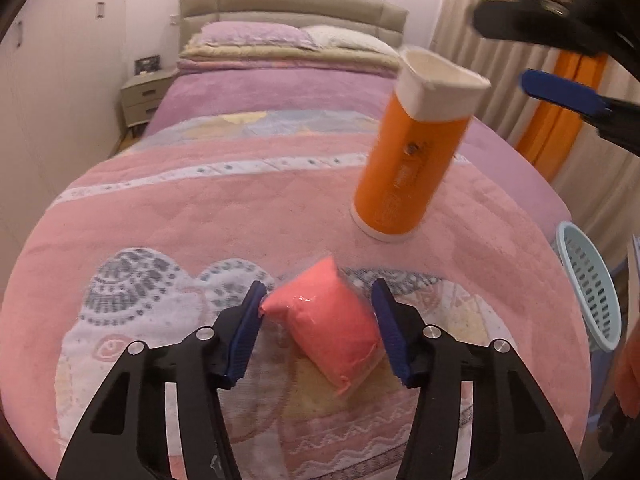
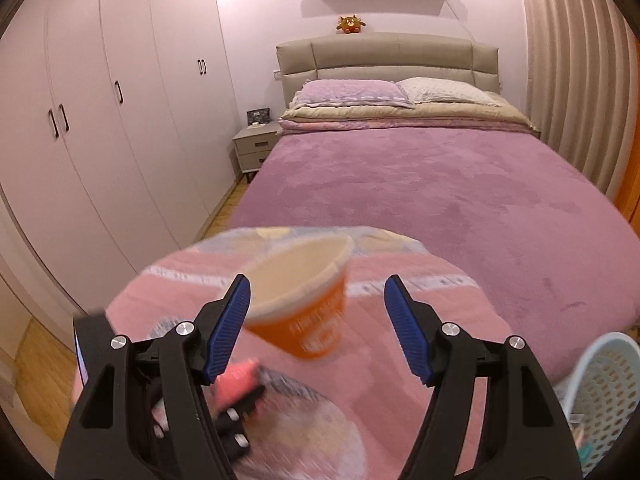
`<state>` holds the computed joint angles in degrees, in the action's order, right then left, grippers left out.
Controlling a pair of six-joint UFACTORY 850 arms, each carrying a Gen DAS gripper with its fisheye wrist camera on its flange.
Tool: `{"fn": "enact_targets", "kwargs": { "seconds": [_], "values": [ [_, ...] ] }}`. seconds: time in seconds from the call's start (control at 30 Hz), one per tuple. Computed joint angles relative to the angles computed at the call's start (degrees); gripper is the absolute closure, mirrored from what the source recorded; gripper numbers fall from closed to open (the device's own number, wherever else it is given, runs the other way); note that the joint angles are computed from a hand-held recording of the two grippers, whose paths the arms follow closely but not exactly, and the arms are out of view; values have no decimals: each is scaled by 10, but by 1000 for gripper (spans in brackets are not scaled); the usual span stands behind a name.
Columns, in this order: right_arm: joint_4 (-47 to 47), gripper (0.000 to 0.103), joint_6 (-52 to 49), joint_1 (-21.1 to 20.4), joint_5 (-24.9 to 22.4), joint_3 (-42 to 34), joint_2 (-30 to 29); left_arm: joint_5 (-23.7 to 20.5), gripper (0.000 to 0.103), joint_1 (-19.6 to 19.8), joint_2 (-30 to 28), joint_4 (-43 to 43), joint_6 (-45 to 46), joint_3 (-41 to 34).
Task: Collect trash
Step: 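Grasp the pink packet with the left gripper while the right gripper grasps the orange paper cup, then carry pink packet and orange cup over the wastebasket and open both grippers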
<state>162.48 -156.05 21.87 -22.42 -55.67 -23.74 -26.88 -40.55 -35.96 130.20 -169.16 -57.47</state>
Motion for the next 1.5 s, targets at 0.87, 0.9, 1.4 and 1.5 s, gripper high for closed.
{"fn": "enact_targets", "kwargs": {
  "seconds": [0.87,0.9,1.4,1.5],
  "values": [
    [-5,31,-28,-46,18,83,19,-83,51,-16,11,-35,-29,22],
    [-24,31,-11,-48,20,79,15,-83,51,-15,11,-29,-34,23],
    [-337,28,287,-58,-21,29,-68,-83,51,-7,13,6,-69,30],
    [-280,34,228,-51,-22,42,-59,-83,51,-8,13,5,-68,30]
  ]
}}
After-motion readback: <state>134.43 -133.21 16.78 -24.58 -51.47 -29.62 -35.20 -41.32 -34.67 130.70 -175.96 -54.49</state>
